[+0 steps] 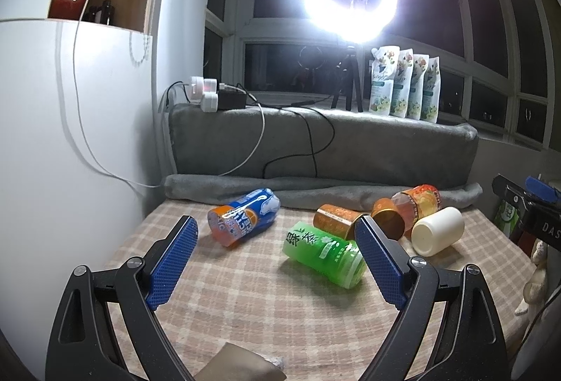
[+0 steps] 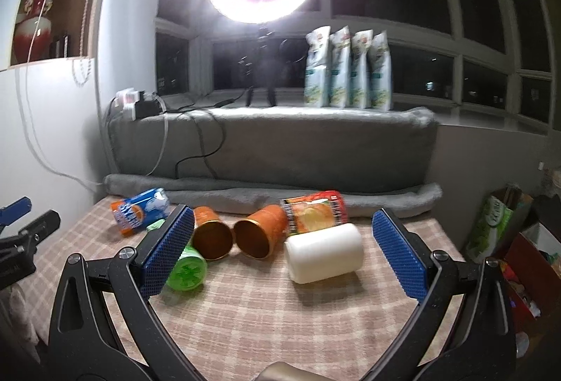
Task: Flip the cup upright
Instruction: 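Move the right tool down to the lying Arctic Ocean bottle and close on it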
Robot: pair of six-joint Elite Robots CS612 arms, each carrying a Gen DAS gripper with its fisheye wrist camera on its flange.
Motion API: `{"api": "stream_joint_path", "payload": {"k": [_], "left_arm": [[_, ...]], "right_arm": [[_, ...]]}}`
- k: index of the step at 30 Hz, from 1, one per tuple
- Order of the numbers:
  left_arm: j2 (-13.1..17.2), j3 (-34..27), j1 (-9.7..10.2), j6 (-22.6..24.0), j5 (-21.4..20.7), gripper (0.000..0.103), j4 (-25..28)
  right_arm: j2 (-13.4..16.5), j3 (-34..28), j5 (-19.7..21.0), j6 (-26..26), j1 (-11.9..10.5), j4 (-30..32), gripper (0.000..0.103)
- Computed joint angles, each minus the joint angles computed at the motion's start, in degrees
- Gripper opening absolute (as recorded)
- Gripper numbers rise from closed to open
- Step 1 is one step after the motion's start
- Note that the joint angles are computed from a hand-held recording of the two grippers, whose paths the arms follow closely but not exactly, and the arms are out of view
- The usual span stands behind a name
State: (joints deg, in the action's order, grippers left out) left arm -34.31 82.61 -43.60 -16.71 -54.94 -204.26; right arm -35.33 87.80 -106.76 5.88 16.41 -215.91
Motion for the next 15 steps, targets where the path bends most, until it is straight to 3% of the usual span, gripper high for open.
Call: {"api": "stream_joint_path", "payload": {"k": [9,15], "left_arm": [[-0.58,1.54,1.07,-2.63,-0.21,0.091,4.39],[-0.81,2.55,1.86,-4.14,-0.8,0.091,6.8]], "right_arm": [[0.78,-6.78,13.05,-4.03,-0.87,13.91,0.103],[3.45,-15.77,18.65,-9.91,-0.57,25.96,0.103]]}}
